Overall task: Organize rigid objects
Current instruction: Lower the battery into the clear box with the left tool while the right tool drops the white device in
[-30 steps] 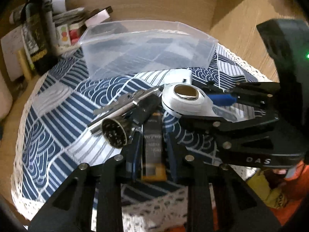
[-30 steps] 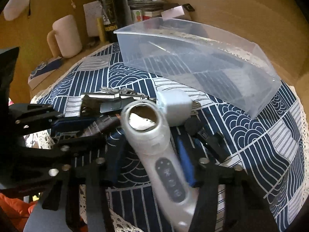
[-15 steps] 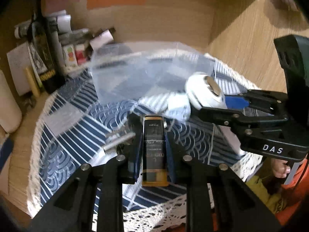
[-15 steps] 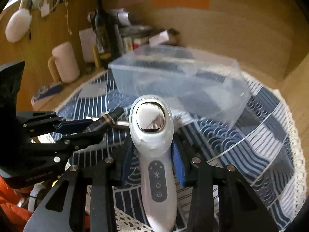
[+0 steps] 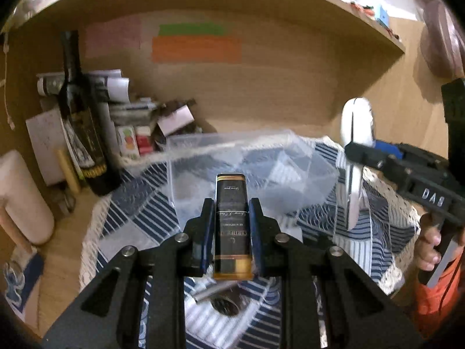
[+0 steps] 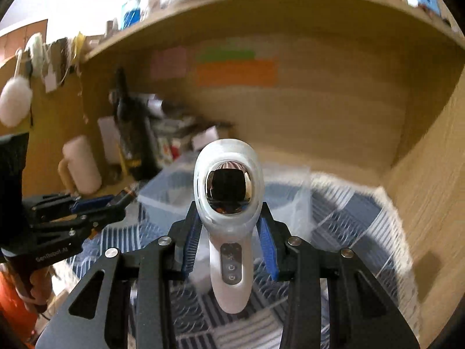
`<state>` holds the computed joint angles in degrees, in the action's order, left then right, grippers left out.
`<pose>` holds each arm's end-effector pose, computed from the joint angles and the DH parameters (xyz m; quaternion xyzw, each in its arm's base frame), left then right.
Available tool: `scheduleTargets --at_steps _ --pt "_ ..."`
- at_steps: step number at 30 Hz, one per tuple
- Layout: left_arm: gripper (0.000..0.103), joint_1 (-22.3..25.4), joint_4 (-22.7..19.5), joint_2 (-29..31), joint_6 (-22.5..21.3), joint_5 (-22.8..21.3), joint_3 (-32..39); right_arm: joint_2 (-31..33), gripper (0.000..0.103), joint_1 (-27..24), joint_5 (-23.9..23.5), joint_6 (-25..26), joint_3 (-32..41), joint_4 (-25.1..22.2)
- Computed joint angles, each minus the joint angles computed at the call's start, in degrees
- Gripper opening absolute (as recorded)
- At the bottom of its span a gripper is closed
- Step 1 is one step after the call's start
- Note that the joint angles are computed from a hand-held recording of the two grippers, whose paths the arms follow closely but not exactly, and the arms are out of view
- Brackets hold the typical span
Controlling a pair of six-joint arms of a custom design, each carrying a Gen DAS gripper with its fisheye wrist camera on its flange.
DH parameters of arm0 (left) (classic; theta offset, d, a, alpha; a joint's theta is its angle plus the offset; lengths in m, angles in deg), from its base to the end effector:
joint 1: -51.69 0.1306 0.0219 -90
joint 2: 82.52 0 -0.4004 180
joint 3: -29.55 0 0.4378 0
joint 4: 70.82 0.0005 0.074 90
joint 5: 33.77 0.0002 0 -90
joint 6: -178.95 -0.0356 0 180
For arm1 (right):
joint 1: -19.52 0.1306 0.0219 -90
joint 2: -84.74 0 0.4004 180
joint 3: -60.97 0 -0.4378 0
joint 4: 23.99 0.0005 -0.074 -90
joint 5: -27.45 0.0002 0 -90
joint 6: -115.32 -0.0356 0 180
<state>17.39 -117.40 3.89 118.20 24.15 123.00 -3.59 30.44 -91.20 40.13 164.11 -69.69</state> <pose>0.4329 -0.2731 0.5174 -0.0794 0.8737 -0.0032 0.4799 0.5364 0.1204 0.5585 -0.3035 0.8091 0.2032 0.4603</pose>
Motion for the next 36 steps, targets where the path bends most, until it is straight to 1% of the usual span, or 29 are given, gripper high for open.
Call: scheduleTargets --at_steps 3,7,9,12,15,17,24,30,36 --pt "0.023 1.3 0.0 0.2 -0.9 0.0 1.2 1.8 0.034 0.1 1.0 -0.6 2.8 1.2" --pt "0.023 3.9 0.0 1.1 -1.6 2.6 3.4 4.4 0.034 0.8 2.6 -0.8 6.1 2.0" --pt "0.023 5.2 -0.2 1.9 -1.9 3.9 4.6 6.4 0.034 1.1 2.9 -0.6 8.4 1.5" --pt "0.023 6.6 -1.1 3.7 -2.7 4.8 6.7 8.3 0.034 2.0 4.5 0.6 10.2 1.3" --pt "0.023 8.1 -1.9 5.5 -3.2 6.7 8.3 10.9 0.034 3.0 5.8 1.9 12.6 -0.1" --pt "0.023 9.1 -2.7 6.9 -3.5 8.2 9.4 12.5 0.034 3.4 6.2 3.1 14.1 -1.2" --pt "0.023 12.0 -7.8 13.1 -4.6 14.0 14.1 18.5 0.034 5.3 9.3 8.6 19.6 -9.1" --pt "0.023 12.5 -9.6 16.4 -6.4 15.8 16.4 22.4 0.034 6.0 10.1 11.4 23.9 -15.9" --pt "0.023 12.6 -11.0 18.1 -6.7 16.8 18.0 25.0 0.035 7.0 10.9 14.1 26.4 -19.8"
